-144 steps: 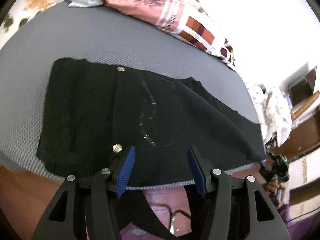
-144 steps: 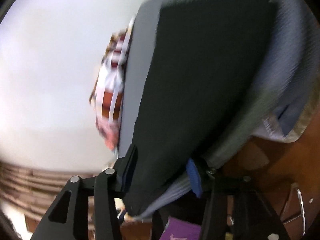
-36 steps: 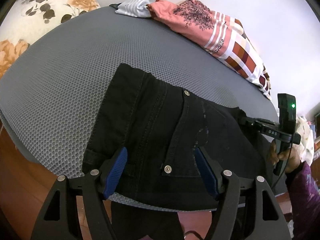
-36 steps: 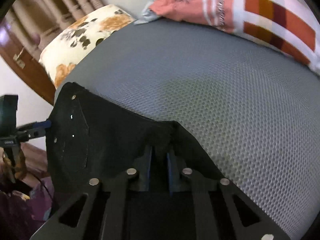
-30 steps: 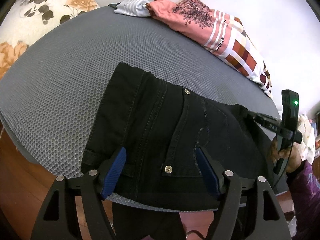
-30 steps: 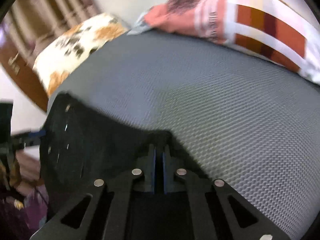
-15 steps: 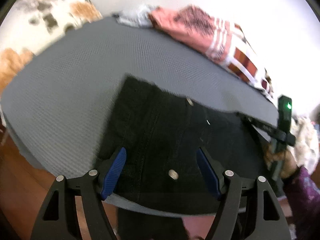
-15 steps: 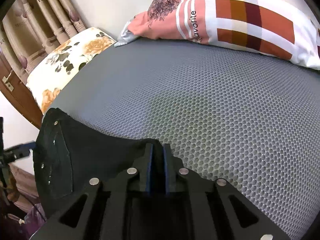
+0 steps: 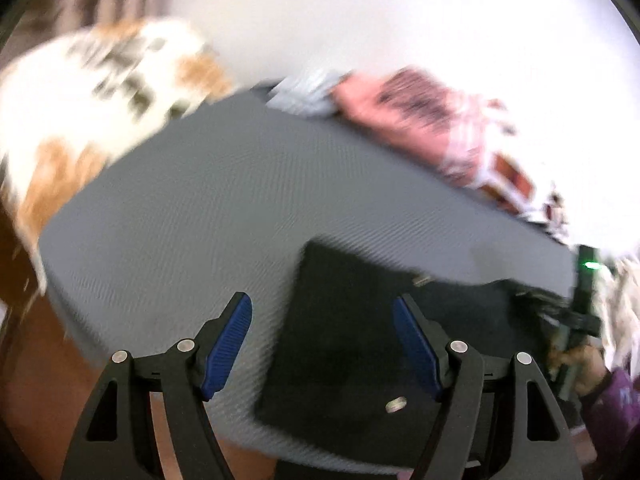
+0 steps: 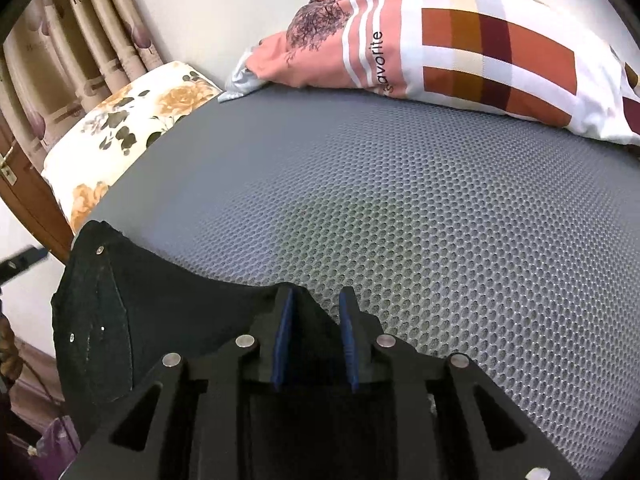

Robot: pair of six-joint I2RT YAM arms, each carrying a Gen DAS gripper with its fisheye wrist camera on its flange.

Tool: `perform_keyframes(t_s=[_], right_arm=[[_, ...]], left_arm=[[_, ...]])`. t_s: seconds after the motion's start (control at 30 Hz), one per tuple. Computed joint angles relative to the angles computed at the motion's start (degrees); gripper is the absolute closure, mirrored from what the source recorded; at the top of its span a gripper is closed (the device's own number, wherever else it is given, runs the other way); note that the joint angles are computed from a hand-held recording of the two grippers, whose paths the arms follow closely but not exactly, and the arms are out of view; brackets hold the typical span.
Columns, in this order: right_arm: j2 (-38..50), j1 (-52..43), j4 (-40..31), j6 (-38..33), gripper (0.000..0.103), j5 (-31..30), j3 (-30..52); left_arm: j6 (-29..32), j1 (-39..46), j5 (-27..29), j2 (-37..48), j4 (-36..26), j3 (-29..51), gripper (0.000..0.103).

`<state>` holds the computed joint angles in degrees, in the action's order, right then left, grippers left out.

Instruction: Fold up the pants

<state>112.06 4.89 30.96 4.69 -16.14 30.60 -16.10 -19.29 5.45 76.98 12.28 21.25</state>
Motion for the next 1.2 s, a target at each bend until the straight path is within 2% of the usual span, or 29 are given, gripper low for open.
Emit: perform_keyframes(t_s=[0.03,0.1,0.17,0.23,0.3,0.37,0.47,0.57,0.7,0.87,0.93,0.97,1.03,1.13,1.2], right_arm=[[-0.1,0.2,0.1,0.0,0.084,0.3,-0.1],[-0.2,0.3,0.3,0.0,0.084,0.6,-0.3],[-0.2,0.1,0.4,0.2,0.084,0.1,-0.4],[-0.2,0.0,0.5,0.4,0.083,-0.2,-0.5],[-0.2,0.0,0.7,0.5,0.083,-0.3,-0.6],[-0.1,-0.1,0.6,0.5,0.083,-0.4,-0.5],[-0.2,0.0,0.9,0.7,0.083,-0.3,-0.7],[-0.2,0.0,0.7,0.5,0.083,-0.2,-0.6],[-0.4,-0.2,0.0,0.6,0.080,-1.0,-0.4],[0.7,-4.4,-4.7,1.1,0.075,-9.3,2.9],[-1.1,-4.4,-6.1,2.5,0.061,-6.2,2.7],[-2.4,-4.3,-5.6,3.3,0.053,-4.3,1.7],[-5.4,-6.2,-2.8,5.5,0.053,-4.7,-1.1],[-12.4,-13.0,0.8,9.9,0.053,-10.2,-8.2],[-18.4,-18.2,1.3,10.3,0.053,-14.4,-13.9]], left_arm=[[1.9,-1.3,0.9,0.9,1.0,0.8,0.029],[4.4,-3.4,1.1,7.0,-0.8,5.4,0.030],[4.9,-1.1,10.2,15.7,-0.7,9.9,0.033],[4.7,0.2,14.2,20.2,1.8,11.4,0.034],[6.3,1.3,15.4,24.3,4.2,13.0,0.037],[7.4,2.3,15.9,28.8,2.6,16.5,0.043],[6.9,4.4,20.0,32.3,1.9,18.7,0.043],[7.8,3.0,17.5,32.5,3.4,18.6,0.043],[8.6,3.2,17.3,32.0,3.6,18.3,0.043],[11.4,5.5,16.9,24.3,-2.5,17.6,0.043],[11.6,6.7,15.2,20.3,-4.2,16.6,0.043],[11.8,7.6,15.8,18.5,-5.2,16.0,0.043],[12.3,9.0,16.9,15.2,-6.8,14.7,0.043],[12.9,9.3,18.3,9.8,-9.6,11.9,0.043],[13.3,8.3,19.7,7.3,-11.1,10.2,0.043]])
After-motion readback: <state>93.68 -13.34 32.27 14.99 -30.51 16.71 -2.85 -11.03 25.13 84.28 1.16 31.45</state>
